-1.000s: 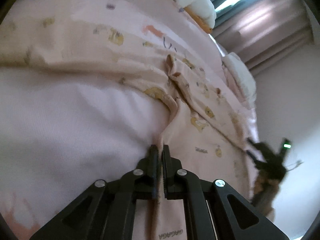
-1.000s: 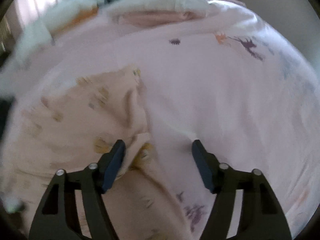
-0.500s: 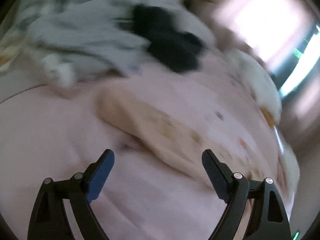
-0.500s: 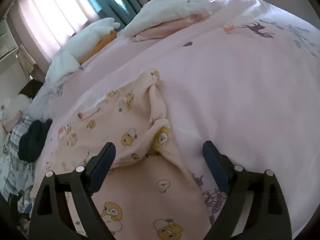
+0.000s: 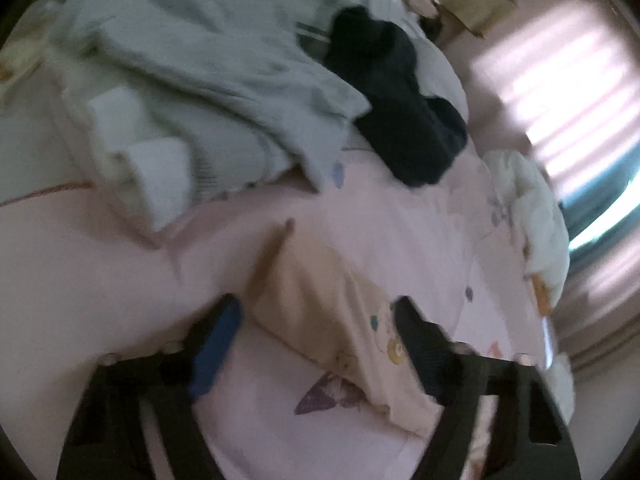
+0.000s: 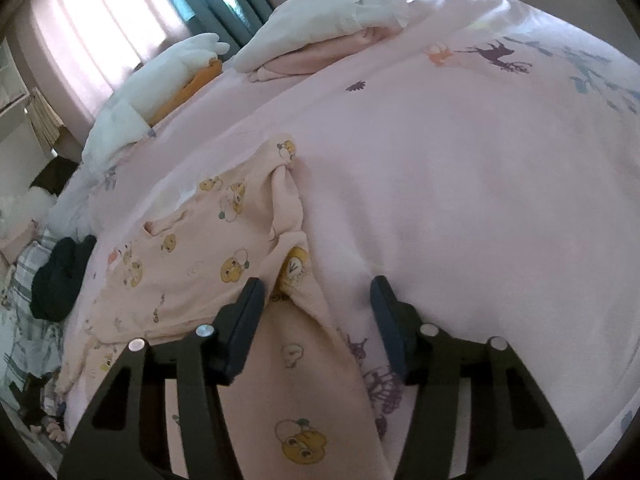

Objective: Fold small clothes

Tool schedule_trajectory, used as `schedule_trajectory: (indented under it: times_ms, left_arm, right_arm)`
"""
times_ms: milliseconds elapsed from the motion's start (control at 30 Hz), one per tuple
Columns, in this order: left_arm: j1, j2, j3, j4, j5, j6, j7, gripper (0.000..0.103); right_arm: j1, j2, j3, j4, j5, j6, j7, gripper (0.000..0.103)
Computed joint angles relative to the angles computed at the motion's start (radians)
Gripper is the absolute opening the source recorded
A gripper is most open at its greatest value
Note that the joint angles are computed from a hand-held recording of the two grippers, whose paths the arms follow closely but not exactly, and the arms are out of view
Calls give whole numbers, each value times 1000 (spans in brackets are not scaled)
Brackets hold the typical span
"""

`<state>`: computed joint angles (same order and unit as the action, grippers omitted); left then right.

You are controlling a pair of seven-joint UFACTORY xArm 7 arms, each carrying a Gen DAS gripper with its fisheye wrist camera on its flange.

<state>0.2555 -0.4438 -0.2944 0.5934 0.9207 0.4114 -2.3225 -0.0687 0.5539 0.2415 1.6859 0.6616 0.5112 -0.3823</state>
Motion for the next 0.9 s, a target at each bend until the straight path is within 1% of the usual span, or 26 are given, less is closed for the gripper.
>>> schedule_trajectory:
  times_ms: [67,100,133,167,233,333,367,400,433,500,533,633,700,733,767,800,833,867,900]
  left_arm:
    - [40,-48,-23,-53,35,-39,-124,43]
    - [59,-68,-33,-77,50,-62,-171,38]
    - [65,-75,-32,-90,50,-77,-176,30]
    - [57,-77,-26,-96,33,-74,-147,22]
    - [28,-50,-15,-71,-21,-17,-41,15]
    - [8,-22,-7,-41,-55,26,23,12]
    - [0,-15,1,-33,-63,30,45,8]
    - [-13,-2,13,-22,-79,40,81,8]
    - [-25,6,21,-8,-97,59,113,4]
    - [-54,-4,31,6,-143,107,156,1]
    - [-62,-23,31,3,-153,117,160,0]
    - [-32,-95,12,-5,-109,60,145,0]
    - [-40,-110,29,14,-131,34,219,0]
    - [-50,-103,37,32,-158,46,275,0]
    - [-65,-92,38,59,-197,97,335,0]
    - [-72,-85,36,74,-231,132,361,0]
    - [-68,-86,32,74,-241,125,361,0]
    - [-57,-92,26,64,-230,76,347,0]
    - [-44,-97,11,62,-223,57,339,0]
  right_arm:
    - [3,1,-3,1,-8,2,2,57]
    - [4,0,-3,1,-11,2,2,59]
    - [5,1,-2,2,-13,2,0,60]
    - [5,1,-1,3,-14,3,-3,61]
    - [6,3,-1,6,-18,6,-7,64]
    - [11,4,-4,9,-29,8,-6,66]
    - [11,4,-4,8,-30,7,-6,67]
    - [11,4,-4,9,-30,7,-7,67]
    - [10,5,-3,10,-29,9,-7,67]
    - [7,5,-1,10,-26,9,-9,67]
    - [3,5,4,9,-19,9,-14,67]
    - [-19,6,23,10,22,19,-38,67]
    - [-29,9,29,18,45,38,-52,67]
    - [-31,12,28,24,49,51,-60,67]
    - [-31,12,27,26,54,57,-68,67]
    - [-31,12,25,26,60,60,-73,67]
    - [-29,11,23,26,64,62,-76,67]
    - [-28,12,19,29,64,67,-78,67]
    - [-27,13,17,32,64,74,-80,67]
